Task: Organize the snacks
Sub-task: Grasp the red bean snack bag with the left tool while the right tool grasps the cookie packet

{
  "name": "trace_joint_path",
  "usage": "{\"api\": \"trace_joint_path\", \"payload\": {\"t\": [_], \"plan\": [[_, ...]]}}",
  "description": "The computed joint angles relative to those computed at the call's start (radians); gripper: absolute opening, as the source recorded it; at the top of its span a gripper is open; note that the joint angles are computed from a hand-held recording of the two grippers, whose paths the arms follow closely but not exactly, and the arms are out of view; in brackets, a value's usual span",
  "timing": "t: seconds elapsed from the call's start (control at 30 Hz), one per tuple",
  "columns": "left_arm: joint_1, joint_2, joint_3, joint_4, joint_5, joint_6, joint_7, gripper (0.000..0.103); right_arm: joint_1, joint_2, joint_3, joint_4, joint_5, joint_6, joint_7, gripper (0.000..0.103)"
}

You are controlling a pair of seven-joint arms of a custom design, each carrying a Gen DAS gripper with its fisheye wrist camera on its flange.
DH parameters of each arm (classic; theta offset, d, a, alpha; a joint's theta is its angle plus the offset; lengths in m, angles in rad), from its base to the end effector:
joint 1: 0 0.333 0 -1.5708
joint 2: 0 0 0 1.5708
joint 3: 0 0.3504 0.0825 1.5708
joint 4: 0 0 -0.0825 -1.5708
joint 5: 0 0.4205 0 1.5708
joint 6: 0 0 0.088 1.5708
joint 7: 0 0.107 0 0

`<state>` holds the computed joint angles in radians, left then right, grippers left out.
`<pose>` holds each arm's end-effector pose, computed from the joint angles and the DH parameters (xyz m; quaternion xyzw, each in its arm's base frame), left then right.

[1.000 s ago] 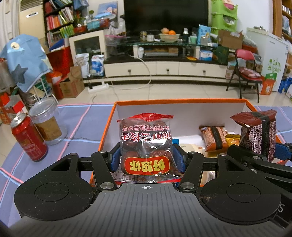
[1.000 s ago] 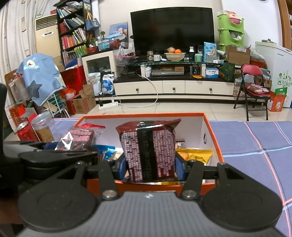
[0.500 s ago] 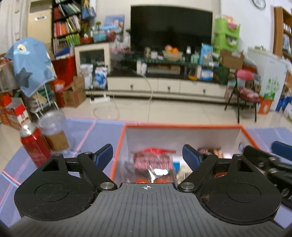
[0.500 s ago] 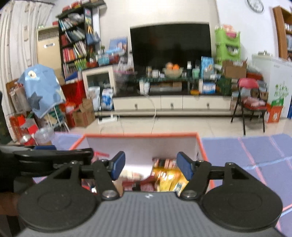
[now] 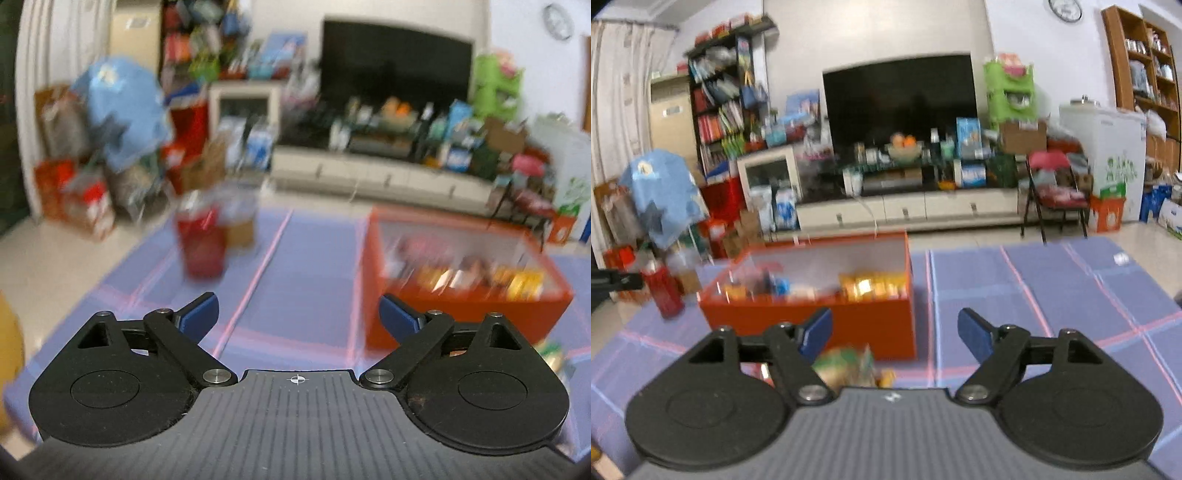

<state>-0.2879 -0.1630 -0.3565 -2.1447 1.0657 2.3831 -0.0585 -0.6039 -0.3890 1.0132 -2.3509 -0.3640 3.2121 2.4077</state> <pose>0.4553 -0.3427 0.5347 -0.7123 0.5246 -0.2994 0.3573 0.4627 0.2938 0.5352 -0.6369 0.5706 -0.2988 0.4237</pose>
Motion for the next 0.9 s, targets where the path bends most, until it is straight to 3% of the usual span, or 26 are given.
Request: {"api": "trace_joint_path", "payload": {"t": [0.13,0.2,0.27,0.3,0.47,0.5,0.57,0.63,0.7,0.83,0.9], "plan": [[0.004,-0.032,0.008,-0.071,-0.096,0.016,-0.008,0.072,0.009,0.054,0.026,0.012,-0.051,-0.034,-0.069,0.080],[0.007,-0.021,0.000,-0.068,-0.099,0.001,0.002,0.072,0.068,0.116,-0.002,0.037,-0.075,-0.134,-0.100,0.080],[0.005,-0.005,-0.003,-0.060,-0.103,0.003,0.006,0.071,0.135,0.148,-0.052,0.035,-0.078,-0.162,-0.127,0.079],[0.003,0.002,-0.005,-0.056,-0.096,0.012,-0.009,0.071,0.127,0.144,-0.045,0.031,-0.107,-0.159,-0.108,0.079],[-0.036,0.104,-0.007,0.032,-0.074,0.101,-0.009,0.072,0.028,0.197,0.050,0.079,-0.238,-0.153,0.011,0.079],[-0.050,0.128,-0.006,0.056,-0.068,0.100,-0.004,0.072,-0.015,0.219,0.093,0.099,-0.289,-0.155,0.040,0.079],[-0.086,0.176,-0.004,0.102,-0.057,0.097,0.000,0.073,-0.132,0.289,0.224,0.155,-0.449,-0.214,0.119,0.079],[-0.122,0.224,0.007,0.146,-0.064,0.096,0.002,0.073,-0.158,0.420,0.284,0.215,-0.683,-0.315,0.240,0.079],[-0.151,0.262,0.023,0.182,-0.092,0.093,0.030,0.073,-0.111,0.479,0.249,0.232,-0.719,-0.345,0.245,0.079],[-0.194,0.319,0.061,0.231,-0.137,0.081,0.066,0.073,-0.065,0.488,0.189,0.232,-0.705,-0.315,0.263,0.078],[-0.207,0.330,0.080,0.234,-0.139,0.097,0.051,0.073,-0.057,0.497,0.174,0.233,-0.656,-0.297,0.240,0.073]]}}
